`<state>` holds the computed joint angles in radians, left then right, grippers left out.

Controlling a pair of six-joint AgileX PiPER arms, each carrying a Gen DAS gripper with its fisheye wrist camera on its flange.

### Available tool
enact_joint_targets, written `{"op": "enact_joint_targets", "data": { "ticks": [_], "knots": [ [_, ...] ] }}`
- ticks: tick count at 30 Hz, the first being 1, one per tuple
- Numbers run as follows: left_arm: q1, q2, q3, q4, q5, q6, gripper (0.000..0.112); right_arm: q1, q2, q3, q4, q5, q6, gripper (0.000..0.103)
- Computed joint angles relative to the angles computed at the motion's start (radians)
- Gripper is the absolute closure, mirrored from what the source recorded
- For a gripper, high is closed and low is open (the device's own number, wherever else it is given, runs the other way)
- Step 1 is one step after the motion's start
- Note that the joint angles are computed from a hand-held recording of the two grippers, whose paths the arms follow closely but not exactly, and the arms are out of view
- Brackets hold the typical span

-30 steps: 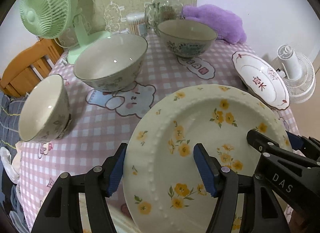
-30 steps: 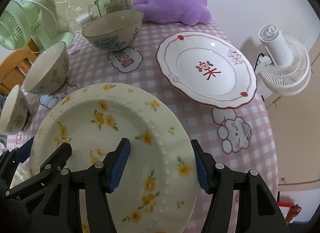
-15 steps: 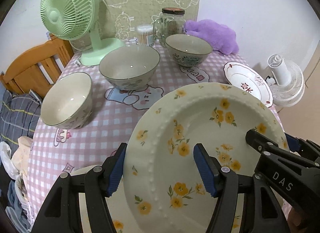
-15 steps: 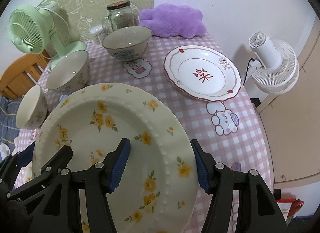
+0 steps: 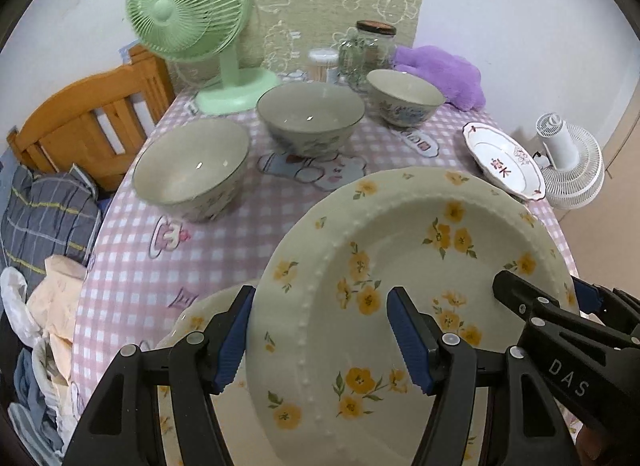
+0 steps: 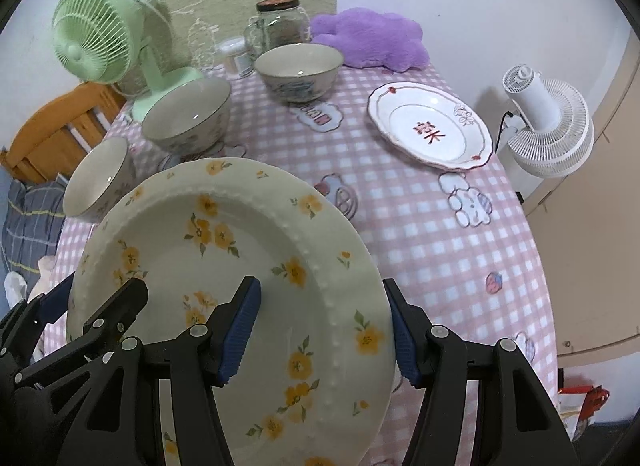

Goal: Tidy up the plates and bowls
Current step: 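Lower the deep plate with both grippers onto the scalloped plate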

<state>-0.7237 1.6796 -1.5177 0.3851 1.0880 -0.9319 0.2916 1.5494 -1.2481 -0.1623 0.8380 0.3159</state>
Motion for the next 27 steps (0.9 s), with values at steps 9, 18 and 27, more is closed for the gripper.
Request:
{"op": "enact_joint_targets", "data": {
  "ticks": [9,18,27],
  "knots": [
    [0.053,-0.129,0.199,-0.086,-0.079,0.049,0.045,0.133,-0.034,0.067,-0.089,0.019,0.170,0.039],
    [0.074,-0.210,0.337,-0.144,-0.133,0.109,0.045,0.238,-0.043,0.118,-0.170,0.048,0.324,0.039],
    [0.097,-0.261,0.420,-0.182,-0.146,0.141,0.045,0.309,-0.030,0.129,-0.209,0.062,0.400,0.039]
  ]
}}
